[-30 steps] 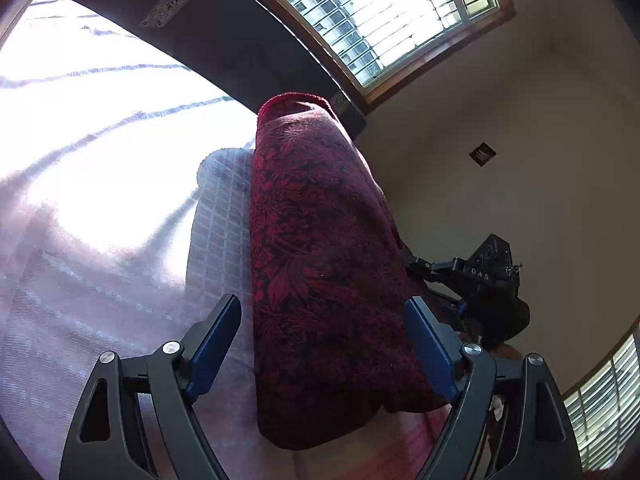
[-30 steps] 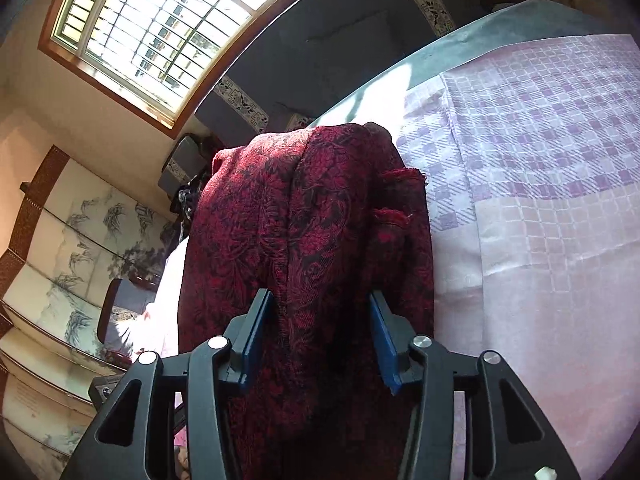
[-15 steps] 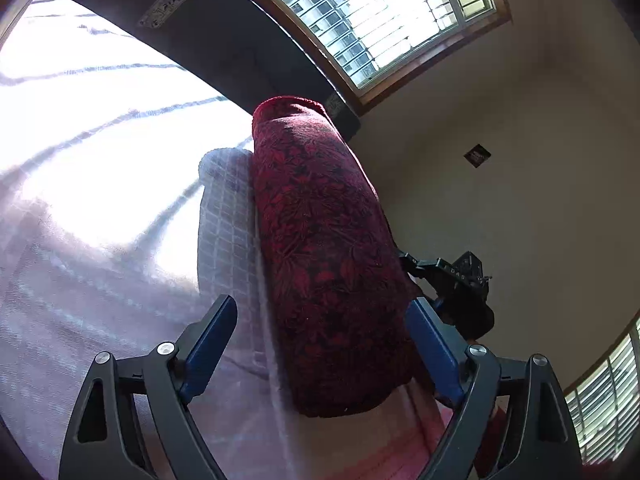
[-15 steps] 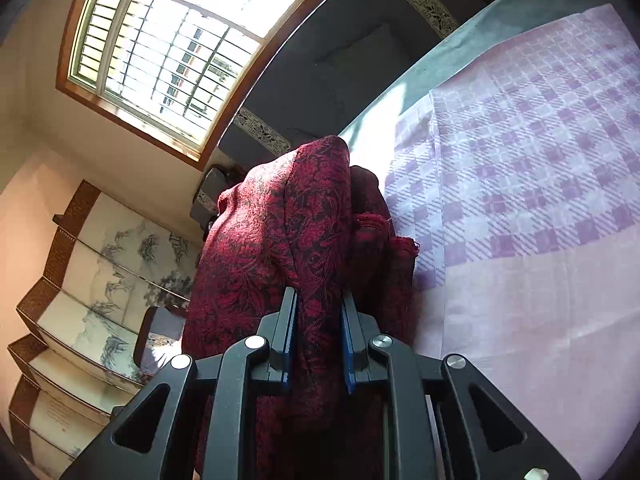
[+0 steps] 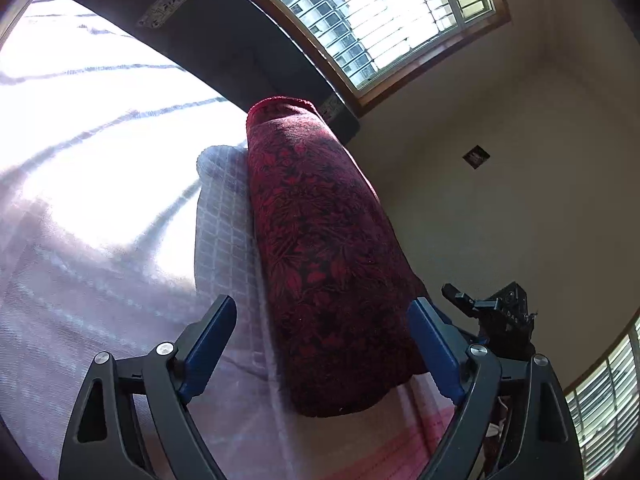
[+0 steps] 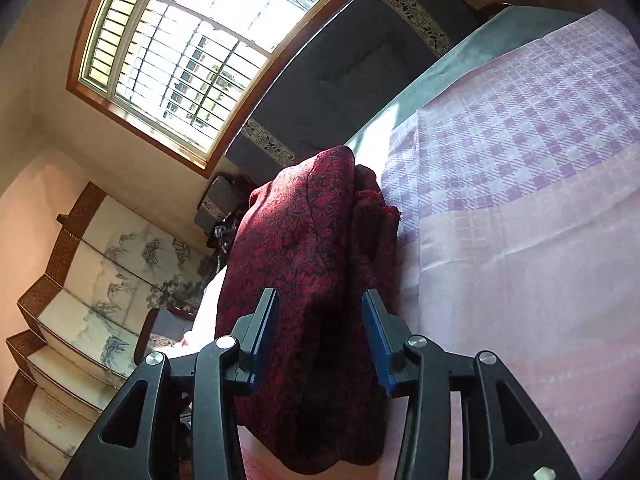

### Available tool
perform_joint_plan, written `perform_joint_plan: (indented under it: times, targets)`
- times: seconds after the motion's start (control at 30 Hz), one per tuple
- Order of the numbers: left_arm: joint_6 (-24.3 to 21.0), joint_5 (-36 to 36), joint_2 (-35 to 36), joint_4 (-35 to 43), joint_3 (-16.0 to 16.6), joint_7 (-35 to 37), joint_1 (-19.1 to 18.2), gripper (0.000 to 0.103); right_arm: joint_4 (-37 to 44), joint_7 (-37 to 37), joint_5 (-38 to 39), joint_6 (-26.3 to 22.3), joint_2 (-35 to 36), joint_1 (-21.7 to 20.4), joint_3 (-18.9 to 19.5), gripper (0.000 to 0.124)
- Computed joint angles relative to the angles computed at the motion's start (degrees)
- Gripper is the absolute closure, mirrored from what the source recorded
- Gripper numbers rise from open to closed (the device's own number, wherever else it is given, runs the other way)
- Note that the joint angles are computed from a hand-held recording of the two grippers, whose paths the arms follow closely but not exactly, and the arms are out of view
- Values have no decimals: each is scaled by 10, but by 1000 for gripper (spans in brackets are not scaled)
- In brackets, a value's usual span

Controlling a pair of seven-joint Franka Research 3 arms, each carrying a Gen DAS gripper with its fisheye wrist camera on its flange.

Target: Fold small clothes

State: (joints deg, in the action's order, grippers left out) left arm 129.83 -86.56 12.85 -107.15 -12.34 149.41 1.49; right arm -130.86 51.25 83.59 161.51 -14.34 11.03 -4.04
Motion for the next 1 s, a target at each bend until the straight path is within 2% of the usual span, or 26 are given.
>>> perform_joint_plan:
  times: [0.07, 0.13, 0.17, 0.2, 0.23, 0.3, 0.33, 0.37, 0.43, 0.5, 0.6, 0.67, 0.73, 0.83, 0.93, 1.0]
  targets:
    - [-1, -4, 0, -1, 0, 1, 1, 15, -21, 48, -54, -13, -16, 2, 12, 82]
    - [-2, -5, 0, -1, 0, 2, 1, 15, -35, 101, -100, -18, -17, 6, 19, 101]
    - [-2, -5, 0, -1, 0, 3, 1, 15, -42, 119, -112, -18, -16, 8, 20, 116]
    - [-2, -5, 0, -1, 0, 3, 1, 15, -46, 121, -105, -16, -15, 14, 16, 116]
    - [-2, -6, 0, -1, 0, 3, 1, 15, -50, 97, -65, -15, -16, 24, 6, 116]
    - [-4, -9, 1, -1, 0, 5, 2, 15, -57, 16, 64, -44, -28, 36, -18, 116]
    - [-4, -8, 2, 0, 0, 4, 2, 15, -60, -17, 104, -52, -33, 32, -18, 116]
    - [-4, -7, 2, 0, 0, 4, 2, 15, -62, -26, 105, -39, -34, 25, -7, 116]
    - [-4, -7, 3, 1, 0, 4, 2, 15, -62, 17, 46, -24, -18, 14, 7, 116]
    - [-2, -7, 3, 1, 0, 4, 2, 15, -60, 8, 51, -35, -2, 11, 6, 119]
    - [28, 17, -4, -2, 1, -13, -6, 15, -62, -51, 124, -63, 6, 3, -1, 120]
    - [15, 10, -9, -5, 1, -36, -1, 15, -64, -62, 133, -66, 5, -4, 6, 120]
    - [-2, -23, -25, -15, -1, -27, 2, 15, -63, -61, 129, -61, 6, -8, 13, 120]
    - [43, -3, -47, -11, -5, 6, -28, 15, -61, -63, 130, -60, 9, -11, 17, 120]
    - [57, 52, -46, 11, -14, 22, -57, 15, -62, -65, 132, -49, 8, -11, 22, 120]
    - [110, 77, -46, 16, -23, 40, -81, 15, -62, -62, 129, -37, 5, -9, 26, 120]
